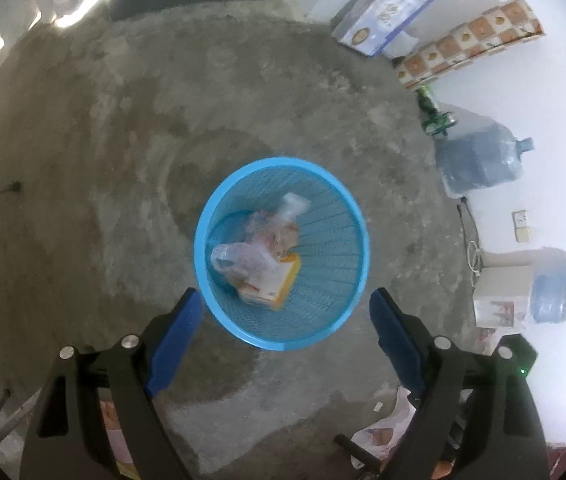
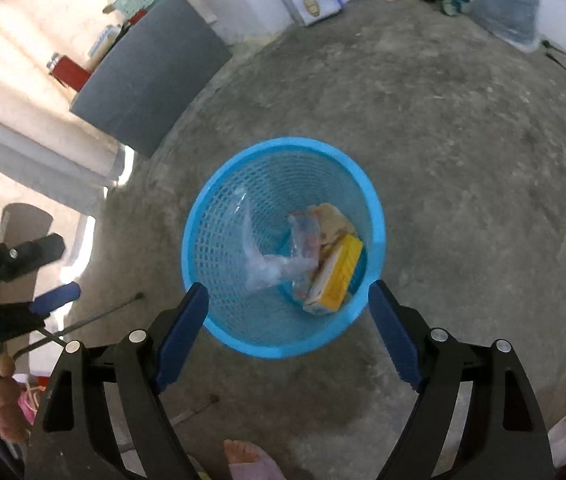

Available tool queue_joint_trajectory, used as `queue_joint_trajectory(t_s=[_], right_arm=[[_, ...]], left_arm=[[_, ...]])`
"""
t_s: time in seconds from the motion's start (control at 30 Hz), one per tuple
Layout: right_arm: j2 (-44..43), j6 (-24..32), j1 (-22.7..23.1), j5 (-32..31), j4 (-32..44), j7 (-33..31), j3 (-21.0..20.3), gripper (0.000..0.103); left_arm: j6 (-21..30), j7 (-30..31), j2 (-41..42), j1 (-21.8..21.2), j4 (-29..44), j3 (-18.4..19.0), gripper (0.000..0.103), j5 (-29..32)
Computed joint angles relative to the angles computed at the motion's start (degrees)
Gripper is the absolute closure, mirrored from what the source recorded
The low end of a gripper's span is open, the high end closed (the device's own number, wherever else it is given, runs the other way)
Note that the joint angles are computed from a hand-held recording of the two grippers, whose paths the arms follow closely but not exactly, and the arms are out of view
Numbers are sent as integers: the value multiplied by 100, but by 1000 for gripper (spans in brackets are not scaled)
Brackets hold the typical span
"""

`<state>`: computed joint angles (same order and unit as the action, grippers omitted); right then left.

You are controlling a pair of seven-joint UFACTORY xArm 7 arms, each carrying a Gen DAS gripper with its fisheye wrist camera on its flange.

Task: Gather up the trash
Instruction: 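Move both tools back over the table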

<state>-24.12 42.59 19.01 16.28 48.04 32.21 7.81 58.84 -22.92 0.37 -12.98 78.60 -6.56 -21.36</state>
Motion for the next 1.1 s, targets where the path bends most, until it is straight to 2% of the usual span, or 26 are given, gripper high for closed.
queue_joint_trajectory(t_s=[0.2, 0.33, 0.43, 0.57, 0.63, 0.8, 0.9, 1.1], right_arm=[[-1002, 310, -3, -11, -345, 86, -39, 25], [-1773, 702, 82, -63, -424, 185, 63, 25], [-2359, 996, 215, 5, -396, 357, 191, 25], [-2920, 1225, 483, 199, -295, 556, 417, 22], [-3089, 1102, 686, 425, -315, 672, 543, 18], [-2773, 995, 1066, 642, -60, 849, 904, 15], [-2292, 835, 1388, 700, 333, 658, 1057, 15], [-940, 660, 1807, 534, 1626, 128, 1409, 13]], left_arm=[[246, 273, -627, 4, 4, 64, 20, -176], [460, 612, -1353, -34, -170, 229, 20, -618], [731, 950, -2150, -98, -531, 526, 20, -1199], [985, 965, -3518, -100, -1144, 791, 20, -1336], [1002, 892, -4195, -125, -1485, 887, 19, -1399], [1272, 362, -5951, -44, -2329, 975, 19, -1183], [1631, 54, -6935, 189, -2601, 980, 19, -710], [2693, -254, -8267, 677, -2410, 1199, 19, 426]])
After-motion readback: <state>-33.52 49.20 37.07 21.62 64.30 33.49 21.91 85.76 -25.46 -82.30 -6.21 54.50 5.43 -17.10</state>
